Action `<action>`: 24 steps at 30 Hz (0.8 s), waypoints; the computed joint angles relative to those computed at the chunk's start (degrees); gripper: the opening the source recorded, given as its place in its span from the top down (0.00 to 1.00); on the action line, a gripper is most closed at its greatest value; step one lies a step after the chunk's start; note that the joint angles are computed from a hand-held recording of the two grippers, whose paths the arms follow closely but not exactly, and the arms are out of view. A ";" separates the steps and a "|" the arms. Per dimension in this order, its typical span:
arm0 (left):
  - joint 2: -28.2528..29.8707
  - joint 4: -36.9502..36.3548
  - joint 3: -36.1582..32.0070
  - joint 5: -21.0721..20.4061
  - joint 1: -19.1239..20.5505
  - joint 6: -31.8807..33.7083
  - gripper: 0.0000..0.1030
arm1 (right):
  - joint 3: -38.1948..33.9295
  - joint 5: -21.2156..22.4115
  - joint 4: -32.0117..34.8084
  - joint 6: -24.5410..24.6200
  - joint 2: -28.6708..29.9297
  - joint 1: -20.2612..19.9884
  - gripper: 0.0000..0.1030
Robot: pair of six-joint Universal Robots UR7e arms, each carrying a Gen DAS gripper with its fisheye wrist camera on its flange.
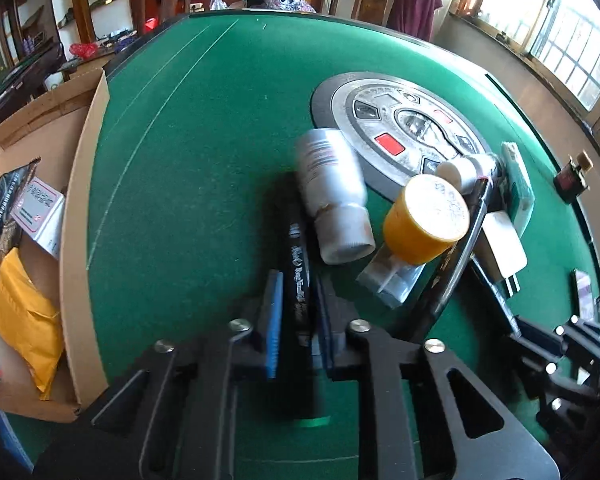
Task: Organize objects
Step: 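Move the left tool back over the table toward the black marker, then grasp a black marker with the left tool while the right tool holds its marker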
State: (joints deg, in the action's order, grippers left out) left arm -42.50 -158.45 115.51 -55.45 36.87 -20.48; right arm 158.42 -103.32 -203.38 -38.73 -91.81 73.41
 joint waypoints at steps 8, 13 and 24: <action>0.32 -1.47 2.88 6.12 -2.29 1.60 0.83 | 0.17 -2.20 -3.14 -0.99 2.57 1.78 0.87; 0.05 -6.00 4.30 5.11 -1.46 2.08 0.86 | 1.32 1.32 -4.11 -1.03 -0.35 0.27 0.87; -5.06 -12.29 10.67 1.11 -4.29 3.01 0.86 | 1.53 2.99 -5.55 1.40 -2.22 -0.37 0.87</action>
